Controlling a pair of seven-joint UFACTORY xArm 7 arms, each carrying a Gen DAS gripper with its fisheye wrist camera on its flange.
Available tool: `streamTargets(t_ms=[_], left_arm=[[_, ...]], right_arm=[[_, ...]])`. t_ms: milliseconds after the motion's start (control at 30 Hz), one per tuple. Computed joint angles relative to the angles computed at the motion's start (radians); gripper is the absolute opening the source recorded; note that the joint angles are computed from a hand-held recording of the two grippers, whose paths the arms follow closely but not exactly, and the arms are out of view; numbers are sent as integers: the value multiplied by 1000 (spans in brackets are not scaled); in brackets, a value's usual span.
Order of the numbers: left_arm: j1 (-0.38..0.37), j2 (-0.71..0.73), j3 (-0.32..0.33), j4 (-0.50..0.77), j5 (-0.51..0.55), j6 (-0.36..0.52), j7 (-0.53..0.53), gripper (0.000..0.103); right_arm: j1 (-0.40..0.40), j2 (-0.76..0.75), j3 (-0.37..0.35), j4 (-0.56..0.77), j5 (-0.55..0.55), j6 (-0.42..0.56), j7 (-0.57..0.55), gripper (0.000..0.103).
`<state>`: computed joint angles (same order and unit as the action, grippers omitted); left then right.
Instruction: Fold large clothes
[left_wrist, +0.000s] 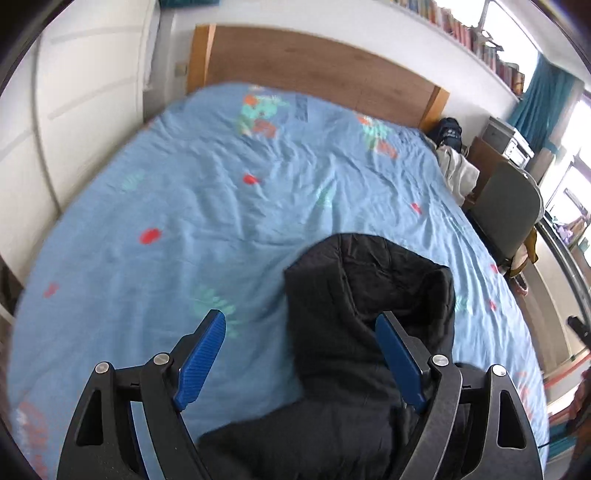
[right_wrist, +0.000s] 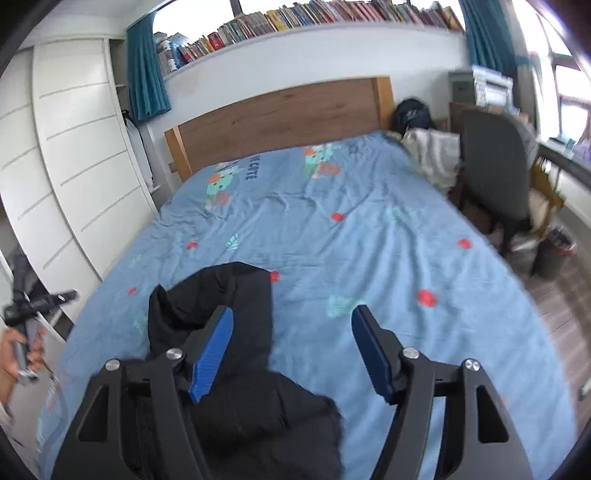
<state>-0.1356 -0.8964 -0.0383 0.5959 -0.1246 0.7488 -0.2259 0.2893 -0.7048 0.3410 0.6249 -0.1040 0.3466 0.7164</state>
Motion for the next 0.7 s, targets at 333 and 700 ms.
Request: streamTargets(t_ms=[333, 700], left_arm=[[-89, 430, 111, 48, -182, -260, 97, 82], [-119, 735, 138, 160, -545, -335, 342, 78]], right_arm=[[78, 640, -95, 275, 64, -274, -128, 70], [146, 1099, -135, 670, 166, -233, -237, 74]])
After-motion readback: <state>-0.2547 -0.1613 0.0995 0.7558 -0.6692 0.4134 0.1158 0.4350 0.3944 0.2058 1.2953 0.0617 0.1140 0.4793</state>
